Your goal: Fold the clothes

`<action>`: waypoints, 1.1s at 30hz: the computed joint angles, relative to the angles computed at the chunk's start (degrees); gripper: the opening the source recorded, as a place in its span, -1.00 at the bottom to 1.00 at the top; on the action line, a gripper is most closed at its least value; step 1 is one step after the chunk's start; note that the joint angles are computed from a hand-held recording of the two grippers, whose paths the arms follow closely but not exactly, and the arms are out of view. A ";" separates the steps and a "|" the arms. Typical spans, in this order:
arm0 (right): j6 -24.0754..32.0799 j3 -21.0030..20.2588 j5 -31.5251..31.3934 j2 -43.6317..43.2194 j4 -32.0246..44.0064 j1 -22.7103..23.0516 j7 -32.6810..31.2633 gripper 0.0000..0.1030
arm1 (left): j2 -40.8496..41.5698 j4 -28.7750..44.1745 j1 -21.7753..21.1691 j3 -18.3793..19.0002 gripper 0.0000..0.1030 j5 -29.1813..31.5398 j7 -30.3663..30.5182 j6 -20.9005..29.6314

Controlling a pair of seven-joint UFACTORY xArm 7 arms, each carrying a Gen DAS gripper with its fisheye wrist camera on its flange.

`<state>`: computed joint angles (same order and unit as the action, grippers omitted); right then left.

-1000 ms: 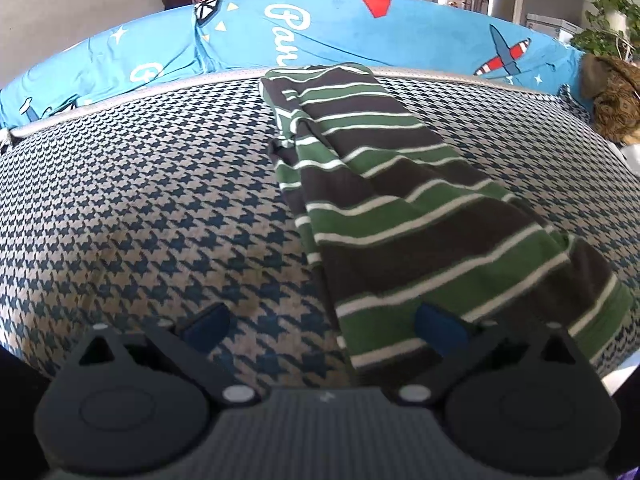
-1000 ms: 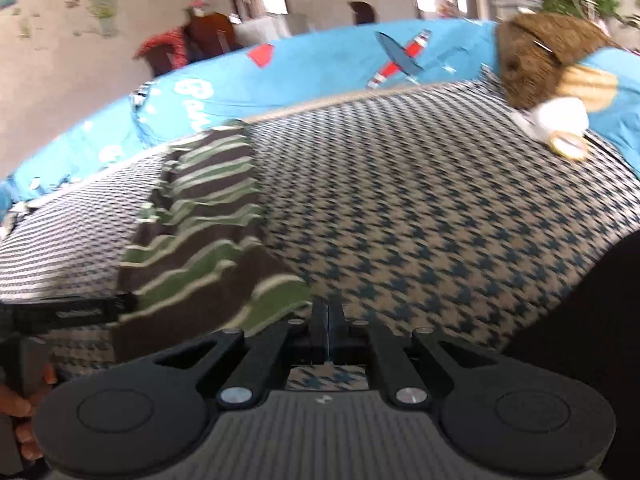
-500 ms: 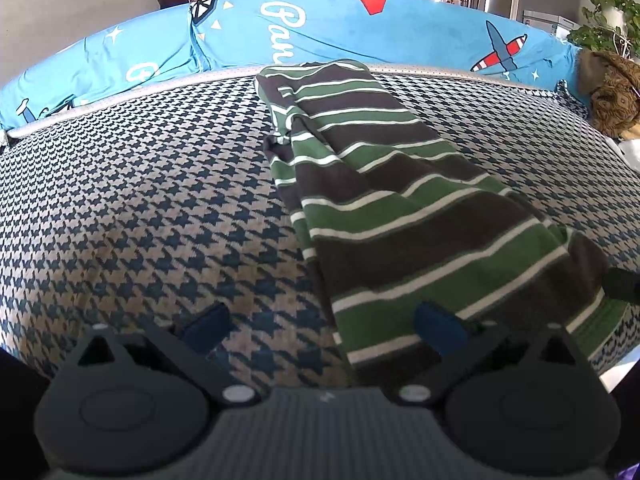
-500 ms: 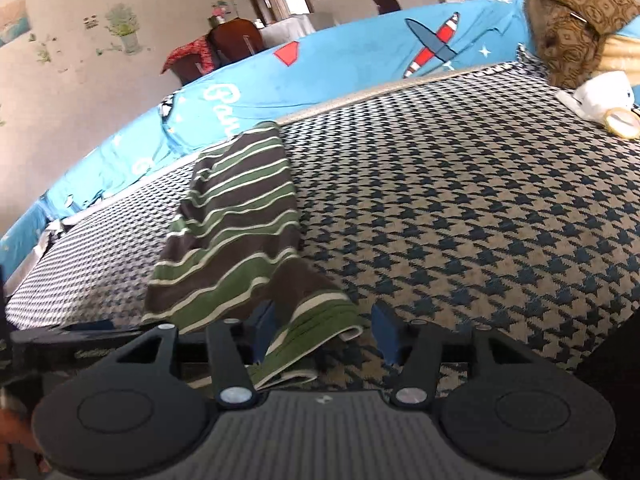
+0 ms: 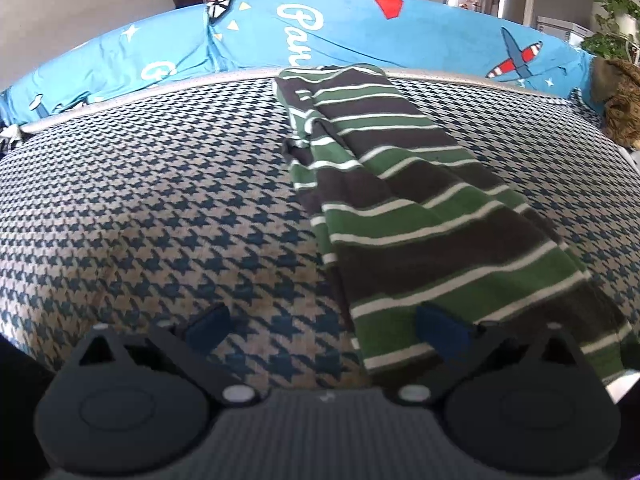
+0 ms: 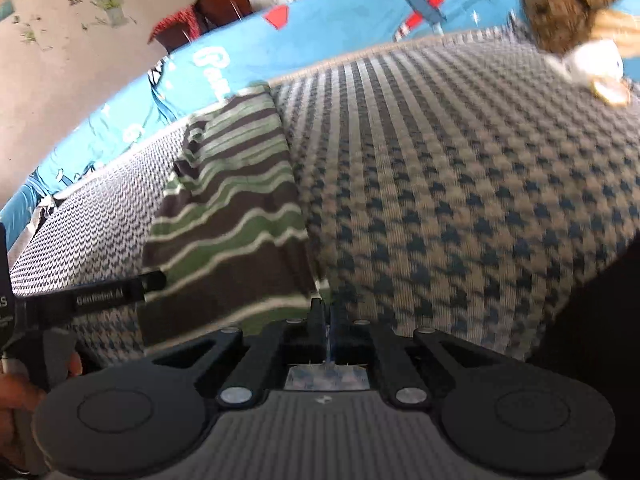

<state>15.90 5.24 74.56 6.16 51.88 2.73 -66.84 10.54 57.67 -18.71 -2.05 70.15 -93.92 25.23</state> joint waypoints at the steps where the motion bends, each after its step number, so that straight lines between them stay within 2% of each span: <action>1: -1.15 -0.10 -1.95 -0.01 -0.38 0.34 2.01 -0.92 | -0.04 -0.06 -0.01 -0.04 1.00 -0.63 0.17 0.59; 2: -2.50 -0.12 -3.84 -0.04 -0.80 0.64 3.93 -0.92 | -0.03 -0.03 -0.09 -0.13 1.00 -1.43 0.44 1.53; 4: -1.74 0.07 -1.77 -0.37 -0.62 -0.15 2.74 -0.92 | -0.12 -0.04 -0.23 -0.19 1.00 -2.61 0.43 3.13; 6: -2.82 0.47 4.97 -1.11 -0.50 -0.41 -3.47 -0.90 | -0.45 -0.35 -0.06 -0.07 1.00 -2.96 -0.44 3.23; 8: -0.83 -0.04 13.28 -2.23 -0.32 -0.59 -12.18 -0.87 | -0.56 -0.43 0.05 -0.03 1.00 -3.07 -1.14 3.64; 10: 2.20 -1.00 15.12 -2.87 -0.36 -0.26 -15.75 -0.87 | -0.57 -0.16 -0.28 -0.16 1.00 -2.78 -1.87 5.77; 13: 7.88 -2.10 12.18 -3.12 -0.47 -0.18 -16.38 -0.87 | -0.47 -0.02 -0.11 -0.37 1.00 -3.60 -1.84 7.18; 17: 15.09 -2.09 4.20 -1.56 0.87 -0.01 -14.44 -0.84 | -0.42 0.15 0.01 -0.35 1.00 -3.61 -2.37 7.81; 20: 18.33 -1.19 -0.51 0.04 2.27 0.53 -14.09 -0.69 | -0.53 0.37 0.12 -0.36 1.00 -3.89 -2.78 8.84; 23: 18.81 0.12 -2.46 0.88 2.64 1.39 -15.87 -0.69 | -0.89 -0.17 0.96 -0.13 1.00 -4.52 -3.33 6.71; 26: 18.41 1.34 -3.24 1.90 3.20 2.37 -18.24 -0.69 | -0.97 -0.18 1.06 -0.05 1.00 -4.07 -4.05 6.64; 30: 15.33 2.62 -3.96 2.29 3.16 3.87 -20.22 -0.67 | -1.11 -0.10 1.32 0.03 1.00 -3.11 -5.39 6.28; 33: 11.92 3.66 -3.54 2.82 3.24 5.12 -22.21 -0.51 | -1.36 -0.18 1.58 0.11 1.00 -2.56 -6.54 6.04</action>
